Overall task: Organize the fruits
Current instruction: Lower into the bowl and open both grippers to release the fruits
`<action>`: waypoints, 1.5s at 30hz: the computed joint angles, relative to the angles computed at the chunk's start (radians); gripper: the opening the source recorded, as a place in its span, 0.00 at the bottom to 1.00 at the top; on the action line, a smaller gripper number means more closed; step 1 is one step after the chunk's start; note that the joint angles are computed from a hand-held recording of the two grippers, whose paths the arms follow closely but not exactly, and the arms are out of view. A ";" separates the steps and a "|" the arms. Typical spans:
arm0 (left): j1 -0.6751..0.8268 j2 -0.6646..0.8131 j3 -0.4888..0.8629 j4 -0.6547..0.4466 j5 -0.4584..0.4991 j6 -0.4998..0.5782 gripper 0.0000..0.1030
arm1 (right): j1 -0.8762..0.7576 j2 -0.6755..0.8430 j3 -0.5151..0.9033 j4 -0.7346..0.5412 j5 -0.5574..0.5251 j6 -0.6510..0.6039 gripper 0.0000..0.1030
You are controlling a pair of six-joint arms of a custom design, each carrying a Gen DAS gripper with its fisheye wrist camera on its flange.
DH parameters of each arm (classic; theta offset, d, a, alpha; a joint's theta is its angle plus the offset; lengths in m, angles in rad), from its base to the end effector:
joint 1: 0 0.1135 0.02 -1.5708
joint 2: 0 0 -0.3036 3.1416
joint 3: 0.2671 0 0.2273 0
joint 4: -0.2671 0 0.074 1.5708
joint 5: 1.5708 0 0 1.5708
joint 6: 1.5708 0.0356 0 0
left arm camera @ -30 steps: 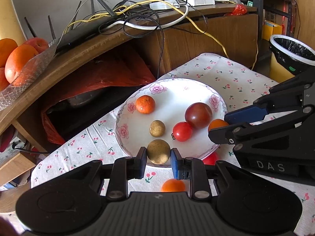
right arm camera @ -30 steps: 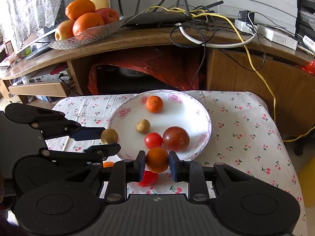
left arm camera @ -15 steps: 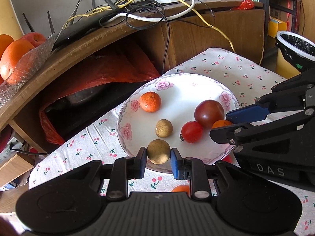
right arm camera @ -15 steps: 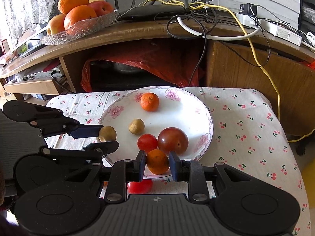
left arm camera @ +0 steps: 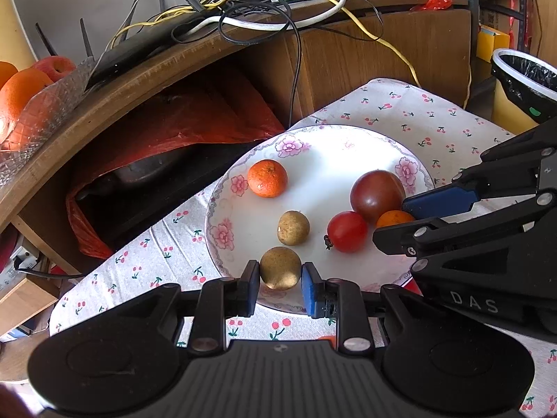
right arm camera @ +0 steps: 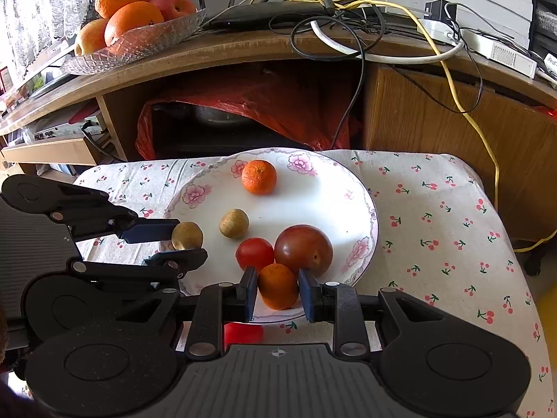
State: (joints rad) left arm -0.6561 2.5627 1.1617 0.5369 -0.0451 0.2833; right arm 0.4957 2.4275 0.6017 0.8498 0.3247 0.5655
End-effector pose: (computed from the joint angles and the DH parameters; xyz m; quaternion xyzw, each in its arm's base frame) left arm 0.3508 -0.2680 -0.0097 0.4176 0.8399 -0.0433 0.3439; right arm 0.2803 0.1387 -0.0042 0.0803 0.9413 0.0130 0.3276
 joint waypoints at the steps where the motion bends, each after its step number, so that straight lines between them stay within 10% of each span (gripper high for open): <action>1: 0.000 0.001 0.001 -0.001 0.000 0.000 0.34 | -0.002 0.002 0.002 -0.001 -0.001 -0.002 0.21; 45: 0.014 -0.020 -0.011 0.026 0.010 -0.021 0.37 | -0.026 0.020 -0.013 0.068 0.010 -0.008 0.32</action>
State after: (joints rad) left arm -0.6425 2.5426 1.1506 0.5630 -0.0354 0.2619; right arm 0.4694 2.4471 0.5889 0.9182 0.3352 0.5574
